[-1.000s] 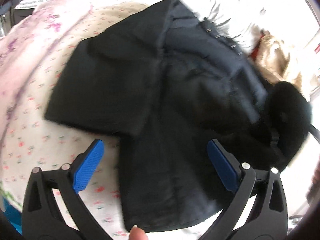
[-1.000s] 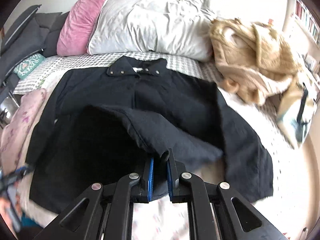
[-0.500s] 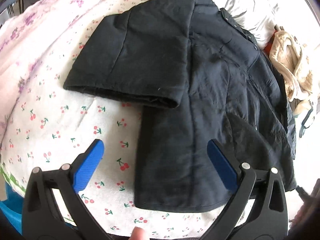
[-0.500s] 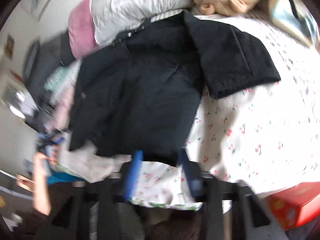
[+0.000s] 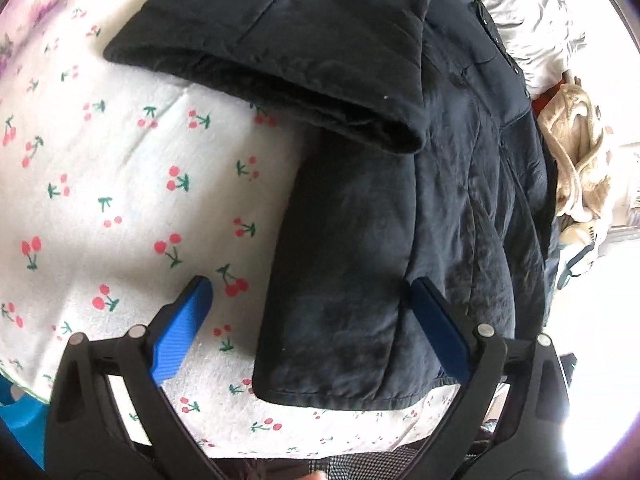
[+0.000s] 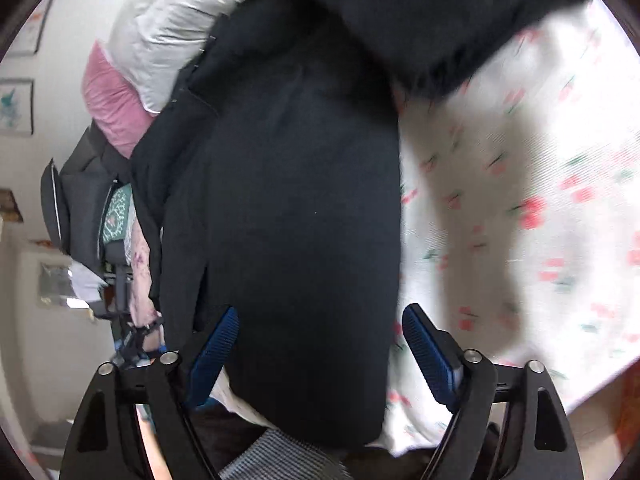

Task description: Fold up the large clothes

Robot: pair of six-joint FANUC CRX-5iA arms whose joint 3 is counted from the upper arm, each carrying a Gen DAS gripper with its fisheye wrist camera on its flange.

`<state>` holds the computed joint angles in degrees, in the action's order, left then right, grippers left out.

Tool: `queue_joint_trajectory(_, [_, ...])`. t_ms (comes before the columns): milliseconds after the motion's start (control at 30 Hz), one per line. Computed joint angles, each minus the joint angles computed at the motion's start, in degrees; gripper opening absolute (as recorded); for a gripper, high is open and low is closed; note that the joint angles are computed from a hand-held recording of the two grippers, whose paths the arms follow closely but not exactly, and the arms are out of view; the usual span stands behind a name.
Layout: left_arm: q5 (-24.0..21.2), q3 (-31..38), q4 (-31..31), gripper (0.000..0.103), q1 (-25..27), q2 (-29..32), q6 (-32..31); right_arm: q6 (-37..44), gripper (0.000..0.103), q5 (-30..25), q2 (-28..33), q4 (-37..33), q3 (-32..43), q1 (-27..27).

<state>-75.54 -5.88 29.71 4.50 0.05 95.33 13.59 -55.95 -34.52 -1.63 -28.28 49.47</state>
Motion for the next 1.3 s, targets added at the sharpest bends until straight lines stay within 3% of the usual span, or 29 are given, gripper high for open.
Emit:
queue_joint_trajectory(33, [0.7,-0.9,0.5,0.098,0.1,-0.5,-0.1,1.9,0.074,1.7,1.5,-2.2,0.2,-1.4])
queue_joint_trajectory(133, [2.3,-1.4,-0.4,0.092,-0.5,-1.3,0.0,5.1,0.046,3.3,5.0,-5.5,1.9,-2.7])
queue_joint_trajectory(167, [2.3,-1.0,-2.0,0.079,-1.0,-1.6,0.0,4.1,0.026,3.6,5.3,-3.1,2.0,-1.4])
queue_joint_trajectory(200, [2.2,-0.3,-3.2,0.055,-1.4,-1.7,-0.4,3.0,0.011,3.6,5.1,-0.7,1.9,-0.6])
queue_joint_trajectory(267, [1.7,-1.7,1.3,0.012,-1.3,-1.6,-2.9,-3.9,0.009,3.8,3.0,8.1,0.6,4.0])
queue_joint_trajectory(333, [2.2,-1.6,2.1,0.007,-1.3,-3.5,-2.7,-9.5,0.008,2.4,0.8,17.0,-0.1,8.5])
queue_joint_trajectory(400, [3.2,-3.0,7.7,0.006,-0.3,-6.2,-5.0,-13.1,0.006,0.6,-1.7,23.6,-0.4,11.0])
queue_joint_trajectory(533, [2.8,-2.7,19.2,0.005,2.3,-11.6,-10.1,-21.3,0.005,-3.1,-7.0,36.1,-0.3,16.7])
queue_joint_trajectory(600, [1.4,0.0,19.4,0.005,3.2,-13.2,-11.4,-23.0,0.005,-8.9,-8.7,40.8,0.8,21.0])
queue_joint_trajectory(667, [-1.6,2.9,16.9,0.006,3.7,-13.8,-11.4,-22.4,0.005,-17.3,-8.3,41.1,3.2,25.5])
queue_joint_trajectory(767, [-7.1,5.8,6.6,0.007,2.2,-13.5,-10.2,-15.4,0.007,-28.6,-5.1,33.5,7.0,26.4])
queue_joint_trajectory(933, [-13.3,4.1,-7.8,0.009,-2.6,-8.5,-5.8,-5.3,0.015,-28.2,-2.1,15.4,4.4,13.8])
queue_joint_trajectory(1067, [-14.2,4.4,-10.7,0.033,-2.5,-6.5,-0.8,-0.3,0.022,-26.7,1.5,8.9,4.6,5.1])
queue_joint_trajectory(1133, [-11.0,5.7,-11.6,0.061,-3.0,-8.1,-1.8,1.9,0.025,-27.7,2.6,7.5,6.8,3.4])
queue_joint_trajectory(1167, [-9.3,6.4,-12.4,0.083,-3.4,-8.8,-2.6,2.3,0.025,-29.0,3.3,7.9,8.2,3.4])
queue_joint_trajectory(1200, [-7.3,7.0,-13.4,0.091,-3.8,-9.9,-3.4,1.8,0.026,-30.2,3.7,9.7,9.3,4.4])
queue_joint_trajectory(1267, [-4.1,8.7,-16.7,0.091,-5.1,-11.2,-3.8,0.1,0.031,-32.0,4.4,14.6,10.8,6.9])
queue_joint_trajectory(1300, [-2.7,9.3,-18.0,0.092,-5.5,-11.0,-3.9,-1.6,0.039,-33.0,4.6,18.0,11.3,8.9])
